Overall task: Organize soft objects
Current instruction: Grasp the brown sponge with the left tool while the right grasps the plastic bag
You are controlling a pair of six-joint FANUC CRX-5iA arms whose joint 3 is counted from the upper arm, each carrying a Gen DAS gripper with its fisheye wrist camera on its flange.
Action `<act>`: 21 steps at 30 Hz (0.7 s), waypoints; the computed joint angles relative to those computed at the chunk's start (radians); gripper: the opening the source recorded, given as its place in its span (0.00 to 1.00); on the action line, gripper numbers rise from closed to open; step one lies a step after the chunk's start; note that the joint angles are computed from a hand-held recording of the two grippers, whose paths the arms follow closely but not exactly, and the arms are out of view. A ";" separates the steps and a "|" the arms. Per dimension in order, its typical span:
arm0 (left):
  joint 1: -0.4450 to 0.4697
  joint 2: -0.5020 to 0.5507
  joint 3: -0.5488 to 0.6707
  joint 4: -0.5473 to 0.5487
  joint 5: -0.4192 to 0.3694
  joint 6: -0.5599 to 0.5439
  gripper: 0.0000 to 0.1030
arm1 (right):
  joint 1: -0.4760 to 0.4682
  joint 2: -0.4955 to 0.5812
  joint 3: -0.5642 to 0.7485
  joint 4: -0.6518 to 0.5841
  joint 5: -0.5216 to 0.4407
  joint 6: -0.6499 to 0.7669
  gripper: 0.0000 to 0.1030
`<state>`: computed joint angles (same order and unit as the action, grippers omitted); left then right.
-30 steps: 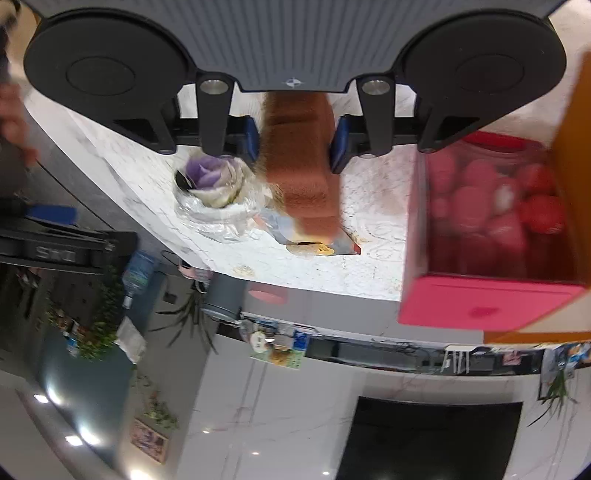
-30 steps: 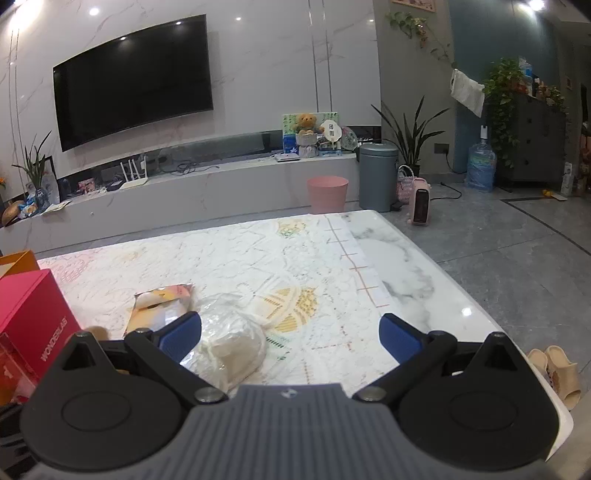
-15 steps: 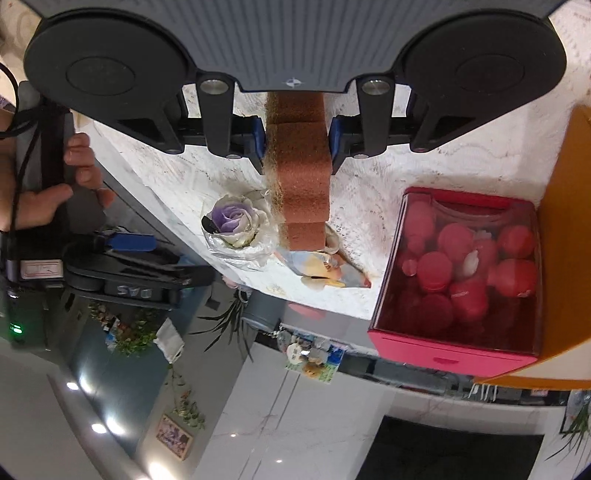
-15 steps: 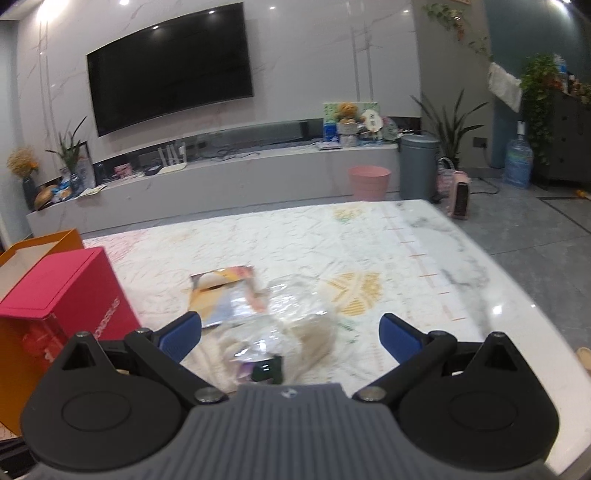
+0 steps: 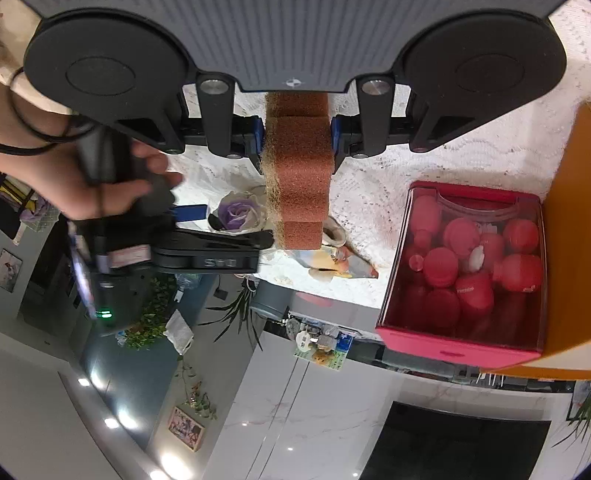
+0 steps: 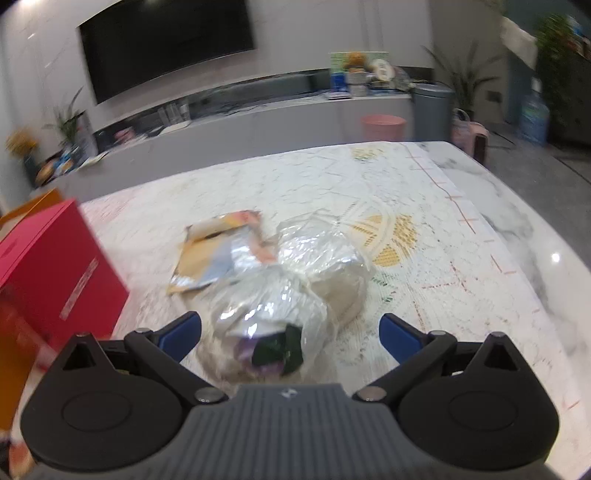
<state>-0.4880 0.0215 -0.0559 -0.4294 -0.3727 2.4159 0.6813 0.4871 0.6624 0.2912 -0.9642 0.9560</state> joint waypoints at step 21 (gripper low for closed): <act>-0.027 0.012 0.078 -0.003 -0.018 -0.081 0.34 | -0.030 -0.080 -0.155 0.080 0.144 0.035 0.48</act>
<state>-0.5151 0.0339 0.0219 -0.4320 -0.3904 2.3352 0.6517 0.4071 0.5071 0.3714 -0.8198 0.9910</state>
